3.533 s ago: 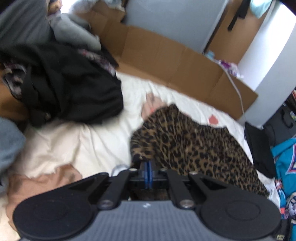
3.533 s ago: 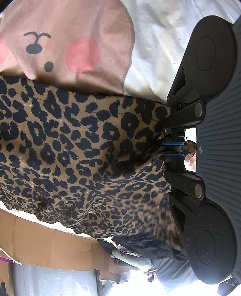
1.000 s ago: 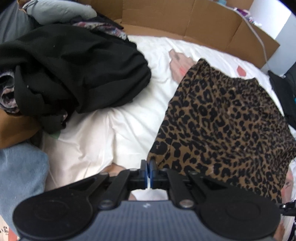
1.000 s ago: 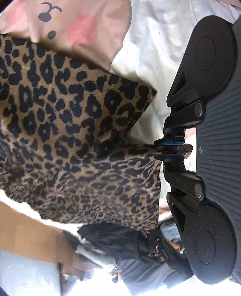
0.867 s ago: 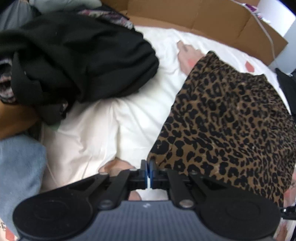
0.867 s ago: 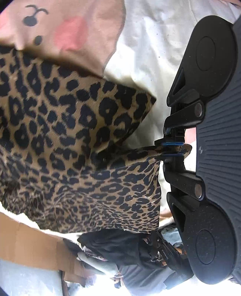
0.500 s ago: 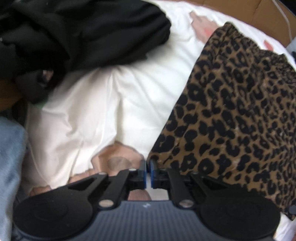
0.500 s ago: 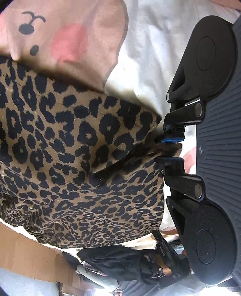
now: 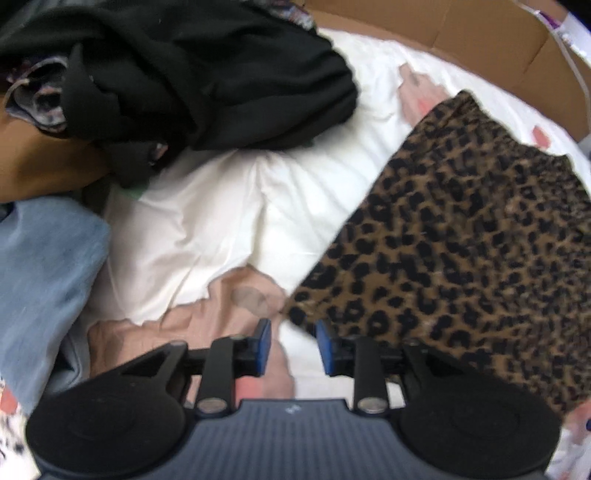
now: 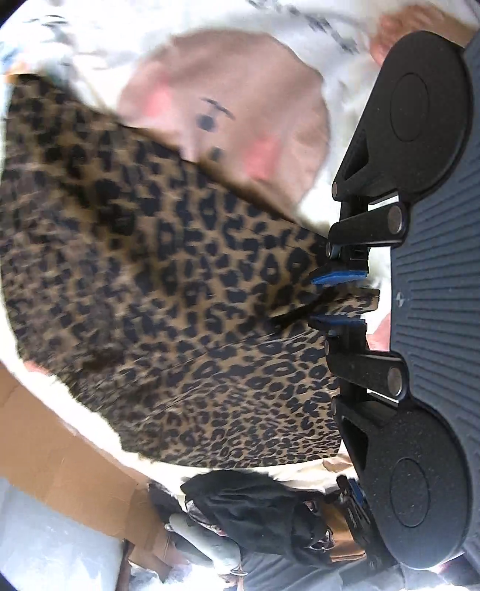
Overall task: Fold clothes
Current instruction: 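Open both grippers and lay the shorts flat on the sheet, then move both grippers over the shorts' elastic waistband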
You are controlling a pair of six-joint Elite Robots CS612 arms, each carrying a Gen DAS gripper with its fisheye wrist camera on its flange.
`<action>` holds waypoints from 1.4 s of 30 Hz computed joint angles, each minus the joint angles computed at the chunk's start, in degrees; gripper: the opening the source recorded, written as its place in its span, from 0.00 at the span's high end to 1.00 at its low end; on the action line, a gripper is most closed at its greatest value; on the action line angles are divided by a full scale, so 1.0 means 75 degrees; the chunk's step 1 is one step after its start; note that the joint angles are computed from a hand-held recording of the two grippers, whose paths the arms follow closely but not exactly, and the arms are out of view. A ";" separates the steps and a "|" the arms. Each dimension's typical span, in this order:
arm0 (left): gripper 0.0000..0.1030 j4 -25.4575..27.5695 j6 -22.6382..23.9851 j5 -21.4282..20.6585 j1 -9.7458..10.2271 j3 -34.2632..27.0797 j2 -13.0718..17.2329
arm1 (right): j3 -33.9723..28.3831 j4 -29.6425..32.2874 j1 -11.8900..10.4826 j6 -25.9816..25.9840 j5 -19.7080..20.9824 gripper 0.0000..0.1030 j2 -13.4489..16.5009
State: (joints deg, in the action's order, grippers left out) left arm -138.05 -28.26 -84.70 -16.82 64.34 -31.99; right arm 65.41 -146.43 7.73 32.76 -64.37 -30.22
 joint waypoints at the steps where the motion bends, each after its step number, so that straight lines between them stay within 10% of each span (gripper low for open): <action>1: 0.66 -0.0097 0.0022 0.0008 -0.0022 0.0060 -0.0079 | 0.0014 -0.0015 -0.0016 -0.0031 -0.0083 0.78 -0.0061; 26: 0.37 -0.0176 0.0661 0.0672 -0.0442 -0.0021 -0.1211 | -0.0494 0.0084 -0.0273 -0.2056 -0.0877 0.48 -0.1176; 42: 0.22 0.0191 0.0782 0.1209 -0.0519 -0.0235 -0.1404 | -0.2009 0.1618 -0.0223 -0.3114 -0.1045 0.30 -0.0924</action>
State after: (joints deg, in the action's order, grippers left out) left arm -136.62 -22.39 -75.63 -20.71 62.58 -42.52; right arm 50.34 -134.29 6.06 9.40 -72.20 -37.16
